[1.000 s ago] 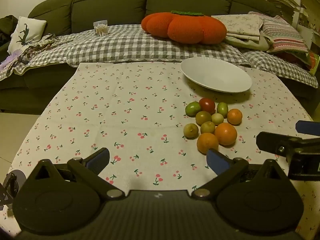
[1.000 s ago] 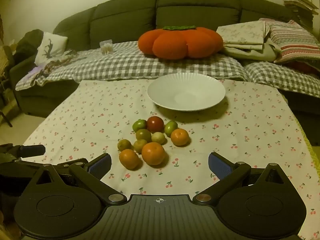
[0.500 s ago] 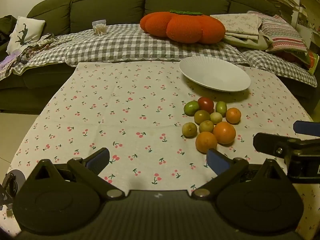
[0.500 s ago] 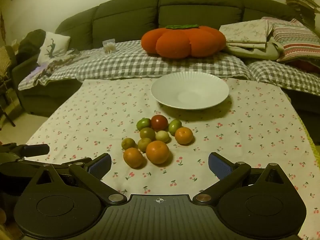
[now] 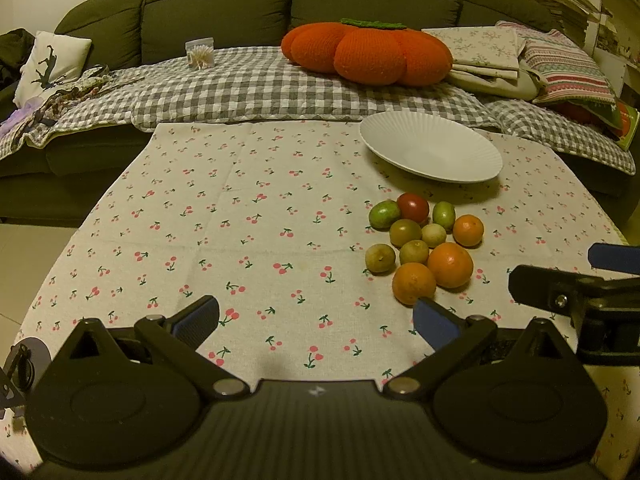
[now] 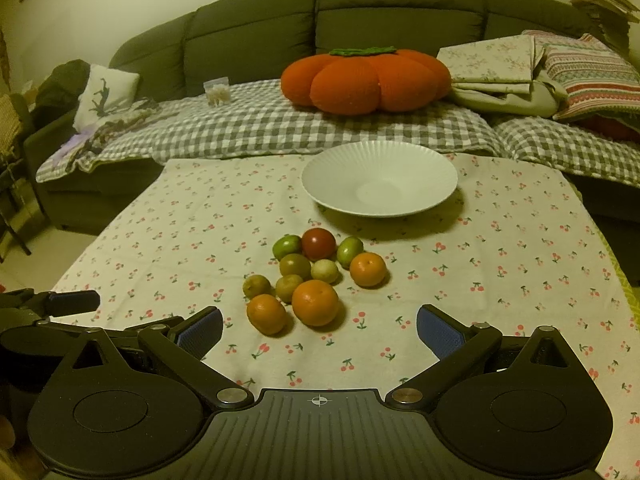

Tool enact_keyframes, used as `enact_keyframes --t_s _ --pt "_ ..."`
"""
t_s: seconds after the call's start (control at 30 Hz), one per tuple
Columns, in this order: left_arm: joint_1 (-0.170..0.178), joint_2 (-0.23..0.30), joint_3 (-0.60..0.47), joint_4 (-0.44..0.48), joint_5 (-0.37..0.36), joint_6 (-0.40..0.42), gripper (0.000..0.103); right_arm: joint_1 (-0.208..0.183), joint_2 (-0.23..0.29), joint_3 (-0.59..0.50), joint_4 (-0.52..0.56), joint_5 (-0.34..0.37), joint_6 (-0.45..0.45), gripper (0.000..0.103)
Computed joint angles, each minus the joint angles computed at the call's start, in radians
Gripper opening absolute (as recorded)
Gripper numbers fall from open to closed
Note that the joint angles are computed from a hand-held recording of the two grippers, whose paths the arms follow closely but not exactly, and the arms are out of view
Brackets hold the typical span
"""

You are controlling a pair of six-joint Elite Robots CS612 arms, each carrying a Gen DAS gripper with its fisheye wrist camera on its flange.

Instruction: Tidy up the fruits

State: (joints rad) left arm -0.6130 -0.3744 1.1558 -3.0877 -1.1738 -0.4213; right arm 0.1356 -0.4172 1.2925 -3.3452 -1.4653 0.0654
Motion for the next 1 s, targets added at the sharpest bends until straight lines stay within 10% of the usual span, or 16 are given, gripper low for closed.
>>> enact_keyframes --t_s 1.0 --pt "0.0 0.004 -0.002 0.007 -0.008 -0.008 0.102 0.002 0.0 0.001 0.004 0.005 0.009 0.103"
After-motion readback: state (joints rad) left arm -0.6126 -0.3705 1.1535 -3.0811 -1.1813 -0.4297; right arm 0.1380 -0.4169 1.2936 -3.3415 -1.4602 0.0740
